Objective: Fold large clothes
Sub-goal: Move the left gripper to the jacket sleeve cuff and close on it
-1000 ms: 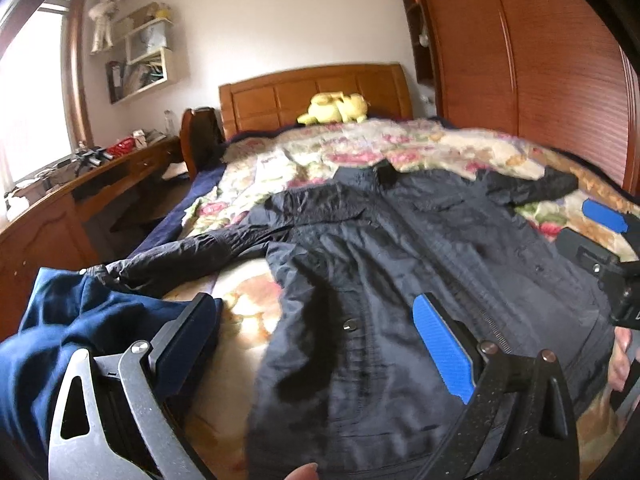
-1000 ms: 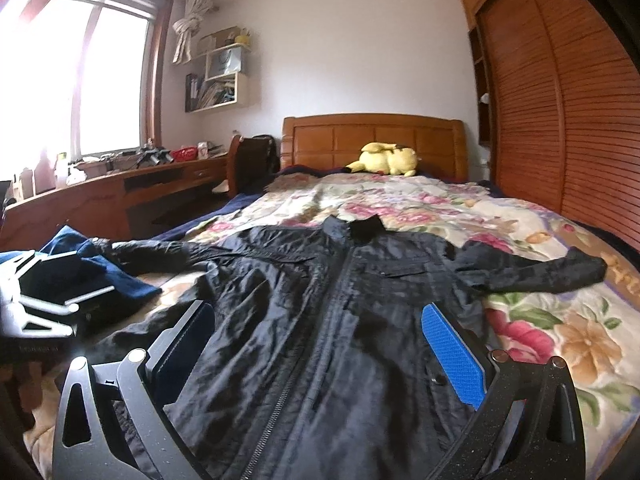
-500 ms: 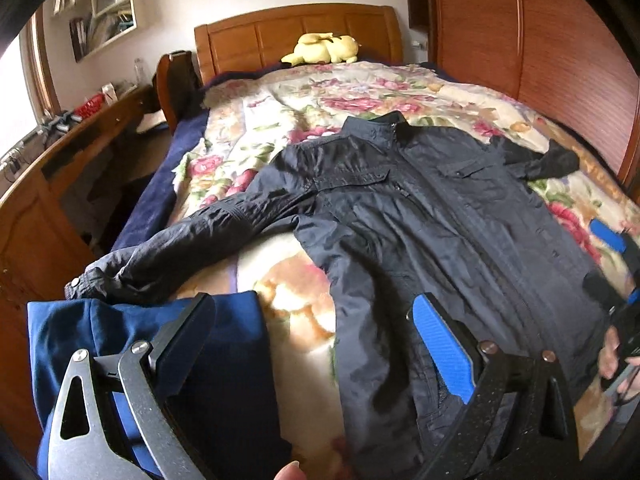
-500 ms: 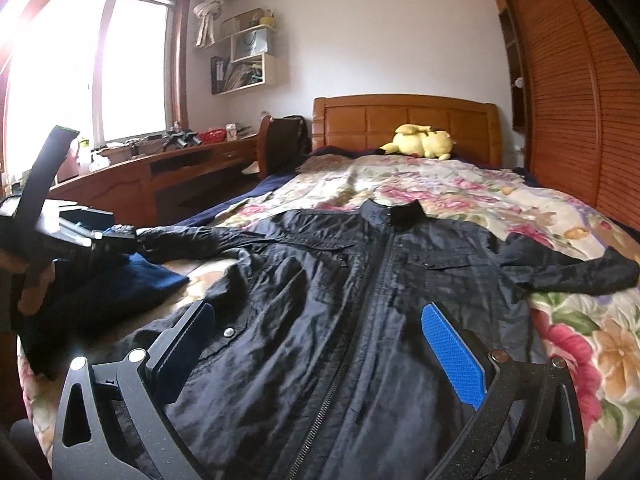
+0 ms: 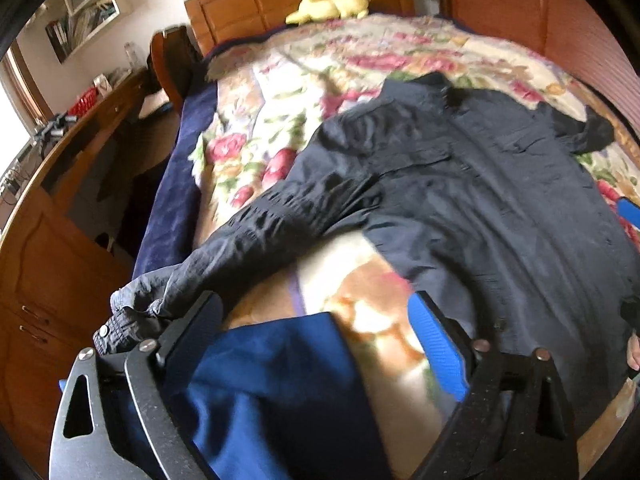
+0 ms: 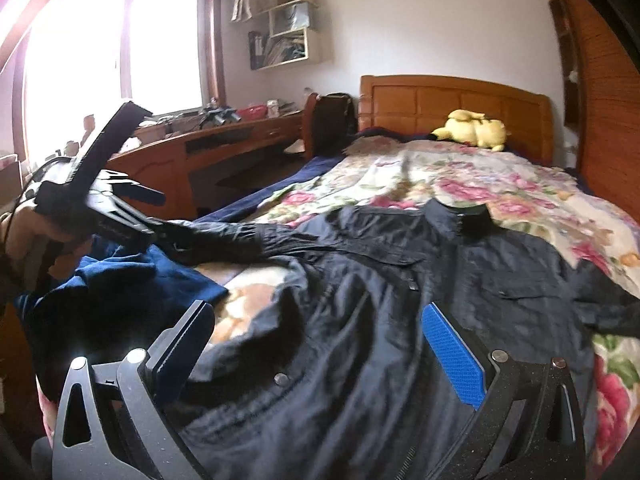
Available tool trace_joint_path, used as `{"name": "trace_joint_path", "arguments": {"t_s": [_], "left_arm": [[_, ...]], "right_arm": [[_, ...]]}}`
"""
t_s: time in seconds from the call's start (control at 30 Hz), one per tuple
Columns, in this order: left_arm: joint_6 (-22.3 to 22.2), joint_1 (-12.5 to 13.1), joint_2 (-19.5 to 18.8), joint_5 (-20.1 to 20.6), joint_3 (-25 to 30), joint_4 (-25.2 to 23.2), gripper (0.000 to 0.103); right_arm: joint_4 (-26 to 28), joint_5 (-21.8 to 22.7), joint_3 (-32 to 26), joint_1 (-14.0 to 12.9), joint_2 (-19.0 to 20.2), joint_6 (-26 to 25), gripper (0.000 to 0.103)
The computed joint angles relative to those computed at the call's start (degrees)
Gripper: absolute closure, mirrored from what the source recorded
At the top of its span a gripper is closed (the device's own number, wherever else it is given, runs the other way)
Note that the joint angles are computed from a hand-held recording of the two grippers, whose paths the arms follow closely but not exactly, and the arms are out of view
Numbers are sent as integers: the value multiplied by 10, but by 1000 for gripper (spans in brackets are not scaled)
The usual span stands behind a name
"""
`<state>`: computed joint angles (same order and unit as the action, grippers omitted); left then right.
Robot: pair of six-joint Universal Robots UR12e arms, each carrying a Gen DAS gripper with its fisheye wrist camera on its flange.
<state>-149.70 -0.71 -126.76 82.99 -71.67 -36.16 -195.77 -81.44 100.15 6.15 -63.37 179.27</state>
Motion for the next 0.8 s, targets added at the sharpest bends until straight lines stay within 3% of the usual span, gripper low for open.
{"name": "trace_joint_path", "arguments": {"t_s": [0.1,0.3,0.47,0.67,0.8], "left_arm": [[15,-5,-31,46,44,-33,17],[46,-9,-95,116,143,-109,18],[55,-11,-141,171,209,-141,21],[66,-8,-168,192,242,-166,32],[79,-8,-174,218,237,-151,42]], "right_arm": [[8,9,-10,-2,8,-10,0],[92,42,-63,-7,21,-18,0],[91,55,-72,-14,31,-14,0],[102,52,-75,-14,37,-19,0],[90,50,-73,-14,37,-17,0]]}}
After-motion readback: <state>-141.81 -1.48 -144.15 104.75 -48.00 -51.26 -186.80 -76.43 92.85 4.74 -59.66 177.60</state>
